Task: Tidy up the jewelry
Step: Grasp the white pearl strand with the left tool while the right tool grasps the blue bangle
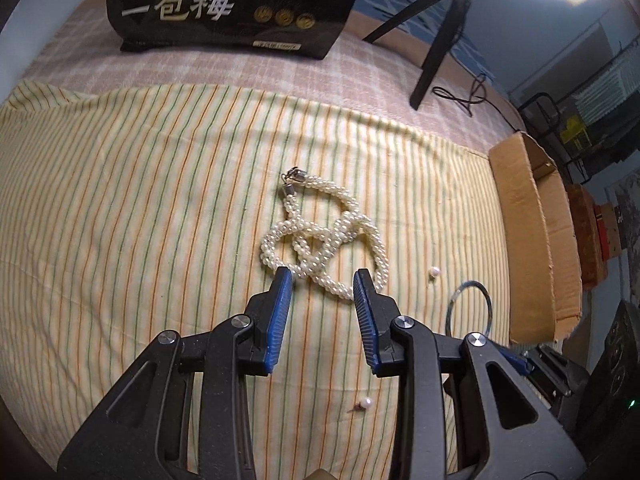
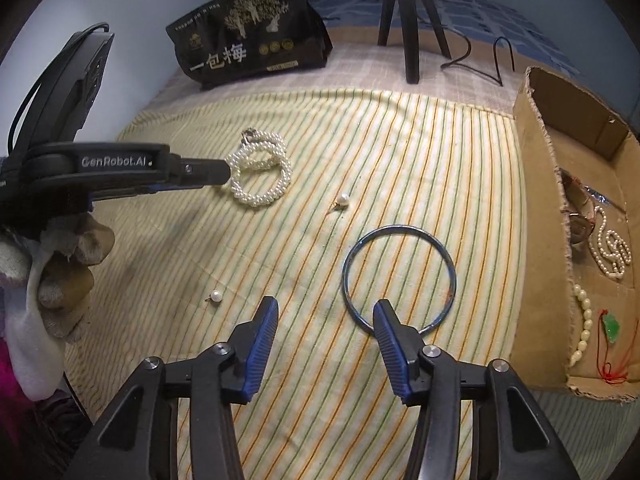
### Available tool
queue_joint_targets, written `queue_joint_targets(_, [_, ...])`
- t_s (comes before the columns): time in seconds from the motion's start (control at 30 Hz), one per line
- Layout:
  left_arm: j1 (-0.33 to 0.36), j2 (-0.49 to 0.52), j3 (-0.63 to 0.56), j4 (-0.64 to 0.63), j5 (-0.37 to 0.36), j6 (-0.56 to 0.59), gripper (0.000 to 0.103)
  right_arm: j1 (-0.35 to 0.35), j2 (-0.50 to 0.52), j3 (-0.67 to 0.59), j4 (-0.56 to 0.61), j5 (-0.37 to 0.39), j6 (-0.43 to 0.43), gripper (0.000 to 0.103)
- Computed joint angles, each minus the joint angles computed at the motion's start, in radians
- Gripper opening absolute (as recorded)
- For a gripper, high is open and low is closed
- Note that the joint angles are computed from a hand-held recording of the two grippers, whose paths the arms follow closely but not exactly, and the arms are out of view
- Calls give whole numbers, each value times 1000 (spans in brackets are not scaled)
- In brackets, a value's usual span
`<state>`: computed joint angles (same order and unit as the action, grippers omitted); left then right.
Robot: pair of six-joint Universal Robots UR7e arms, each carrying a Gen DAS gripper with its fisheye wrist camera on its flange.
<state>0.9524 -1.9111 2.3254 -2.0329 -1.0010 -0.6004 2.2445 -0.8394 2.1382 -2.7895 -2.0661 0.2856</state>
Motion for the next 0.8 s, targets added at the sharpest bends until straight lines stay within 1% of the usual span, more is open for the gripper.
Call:
queue_joint_targets(0.17, [33, 41, -7, -46, -11, -1, 32, -3, 17, -13, 6, -16, 3, 47])
queue_joint_targets(0.4, [38, 84, -15, -59, 32, 12, 32, -8, 36, -30, 31, -38, 14, 43])
queue_joint_targets(0.6, [13, 90, -27, -20, 68, -6, 31, -12, 44, -42, 31, -41, 23, 40])
queue_joint_targets(0.73, [-12, 85, -30, 13, 102, -5, 31, -16, 50, -45, 27, -41, 24, 39])
queue_joint_targets(0.8, [-15, 88, -30, 6, 113, 10, 31, -16, 50, -44, 28, -41, 23, 38])
